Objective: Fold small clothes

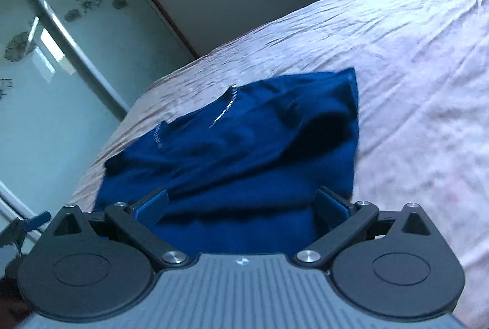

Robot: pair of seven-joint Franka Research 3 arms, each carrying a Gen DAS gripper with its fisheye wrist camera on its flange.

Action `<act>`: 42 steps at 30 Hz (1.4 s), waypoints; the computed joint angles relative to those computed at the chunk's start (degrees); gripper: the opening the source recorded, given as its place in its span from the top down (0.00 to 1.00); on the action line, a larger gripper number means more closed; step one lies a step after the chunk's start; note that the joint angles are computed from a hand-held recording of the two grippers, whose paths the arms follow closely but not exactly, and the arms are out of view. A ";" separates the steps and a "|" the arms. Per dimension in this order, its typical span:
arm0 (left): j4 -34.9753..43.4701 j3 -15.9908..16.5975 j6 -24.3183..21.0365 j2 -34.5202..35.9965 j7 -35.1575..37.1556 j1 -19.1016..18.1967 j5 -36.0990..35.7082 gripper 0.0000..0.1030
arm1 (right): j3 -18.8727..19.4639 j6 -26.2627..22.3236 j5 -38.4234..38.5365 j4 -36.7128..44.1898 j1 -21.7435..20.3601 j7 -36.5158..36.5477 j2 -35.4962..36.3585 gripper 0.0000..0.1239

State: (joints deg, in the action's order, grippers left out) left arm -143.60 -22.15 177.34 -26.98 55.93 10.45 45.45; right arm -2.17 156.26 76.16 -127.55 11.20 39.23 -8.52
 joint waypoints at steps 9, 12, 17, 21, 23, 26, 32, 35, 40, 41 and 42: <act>-12.58 10.42 -8.96 -11.56 17.43 -18.67 -9.05 0.02 | -0.20 -2.45 -4.00 -8.72 0.25 -1.41 -9.01 0.17; -16.88 12.72 -12.17 -17.87 21.87 -21.88 -12.29 0.02 | -0.62 -1.56 -7.99 -11.62 0.90 0.07 -12.42 0.17; -18.01 13.71 -24.42 -25.49 26.95 -22.66 -18.13 0.01 | -1.34 0.54 -13.40 -16.51 1.88 3.15 -17.61 0.17; -18.04 9.86 -27.58 -28.78 22.68 -17.66 -17.13 0.02 | -1.43 2.66 -18.87 -20.07 1.99 6.84 -21.82 0.17; -17.84 12.91 -26.52 -29.57 20.30 -20.01 -21.40 0.02 | -1.20 2.86 -22.74 -21.64 1.62 8.83 -24.12 0.17; -16.93 17.47 -22.29 -28.00 17.59 -25.04 -29.46 0.01 | -1.23 0.71 -29.49 -23.68 0.84 11.15 -28.16 0.17; -13.91 20.56 -19.15 -21.60 17.34 -34.61 -40.39 0.01 | -3.42 -9.57 -40.41 -26.60 -1.75 14.33 -36.22 0.17; -12.75 15.67 -21.61 -19.53 16.99 -32.19 -38.74 0.01 | -6.18 -15.54 -41.02 -27.80 -2.79 15.43 -39.59 0.17; -13.83 15.45 -26.04 -20.22 13.21 -31.29 -40.60 0.02 | -7.92 -21.06 -39.85 -29.84 -5.22 17.19 -41.83 0.18; -14.02 15.54 -26.07 -19.58 11.84 -30.79 -41.36 0.02 | -8.22 -21.62 -39.17 -30.17 -5.29 17.30 -41.89 0.18; -14.15 15.33 -26.90 -19.95 10.46 -30.49 -41.96 0.02 | -8.57 -22.27 -38.34 -30.42 -5.21 17.35 -41.84 0.18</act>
